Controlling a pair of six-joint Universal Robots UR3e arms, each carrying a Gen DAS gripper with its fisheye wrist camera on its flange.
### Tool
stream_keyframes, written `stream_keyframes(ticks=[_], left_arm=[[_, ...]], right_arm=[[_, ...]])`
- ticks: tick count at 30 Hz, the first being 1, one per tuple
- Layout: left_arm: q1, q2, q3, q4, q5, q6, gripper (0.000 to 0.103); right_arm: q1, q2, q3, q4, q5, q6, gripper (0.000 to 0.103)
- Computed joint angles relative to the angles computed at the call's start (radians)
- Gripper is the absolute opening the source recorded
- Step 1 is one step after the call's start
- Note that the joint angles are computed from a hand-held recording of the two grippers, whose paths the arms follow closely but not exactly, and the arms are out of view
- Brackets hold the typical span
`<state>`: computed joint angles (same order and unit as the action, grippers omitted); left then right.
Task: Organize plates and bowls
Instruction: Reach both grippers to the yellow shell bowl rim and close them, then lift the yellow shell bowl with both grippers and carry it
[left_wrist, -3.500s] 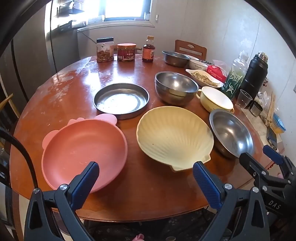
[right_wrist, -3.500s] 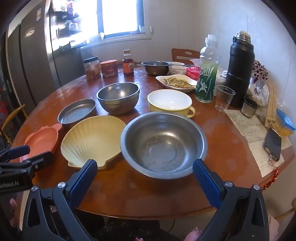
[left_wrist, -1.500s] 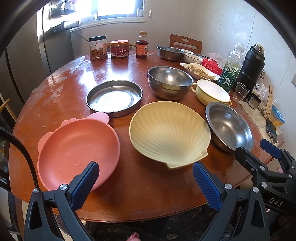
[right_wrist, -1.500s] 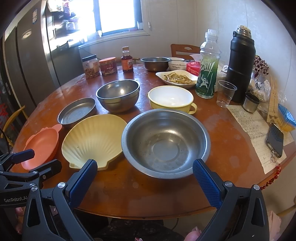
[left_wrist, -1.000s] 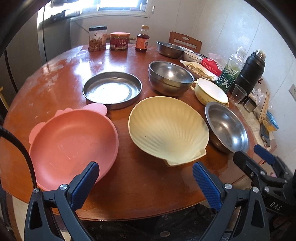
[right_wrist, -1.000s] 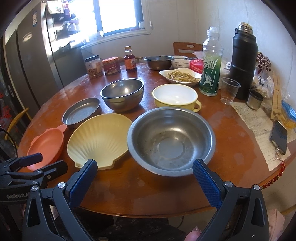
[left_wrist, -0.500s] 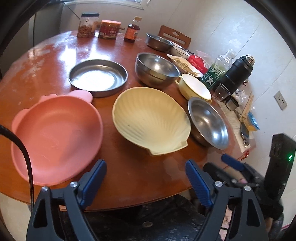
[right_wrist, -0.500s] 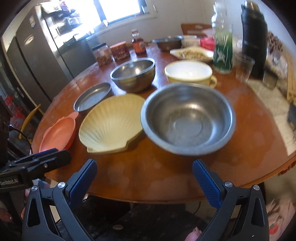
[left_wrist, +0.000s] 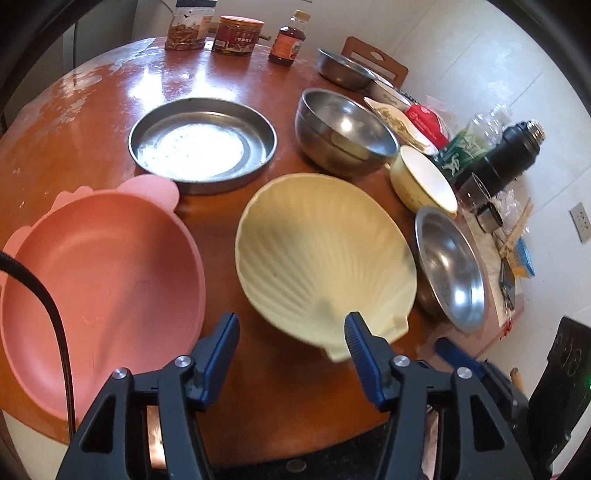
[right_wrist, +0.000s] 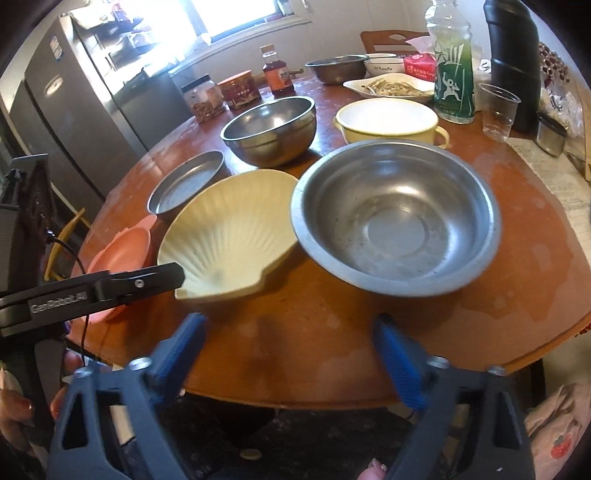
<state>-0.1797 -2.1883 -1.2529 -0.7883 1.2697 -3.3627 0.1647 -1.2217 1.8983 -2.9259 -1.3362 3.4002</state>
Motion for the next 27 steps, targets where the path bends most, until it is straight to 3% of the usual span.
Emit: stream_keyframes(ticks=[7,13,19,27], left_arm=[[0.002,-0.075,0.135,-0.083,0.036,0.005,0.053],[-0.003,-0.135,0.233,-0.136,0.061,0.037,0.033],[0.003,-0.146,0.248,-0.143,0.070,0.072,0.018],[0.048,-0.032,0.070,-0.108,0.065,0.134,0.018]], right_arm=[[0.032,0.090,-0.101,-0.012,-0.003,0.066,0.054],[0.065,0.158,-0.206,0.003,-0.031,0.095,0.040],[0.086,0.192,-0.263,0.032,-0.078,0.099,0.034],[0.113,0.195,-0.300,0.099,-0.052,0.028,0.033]])
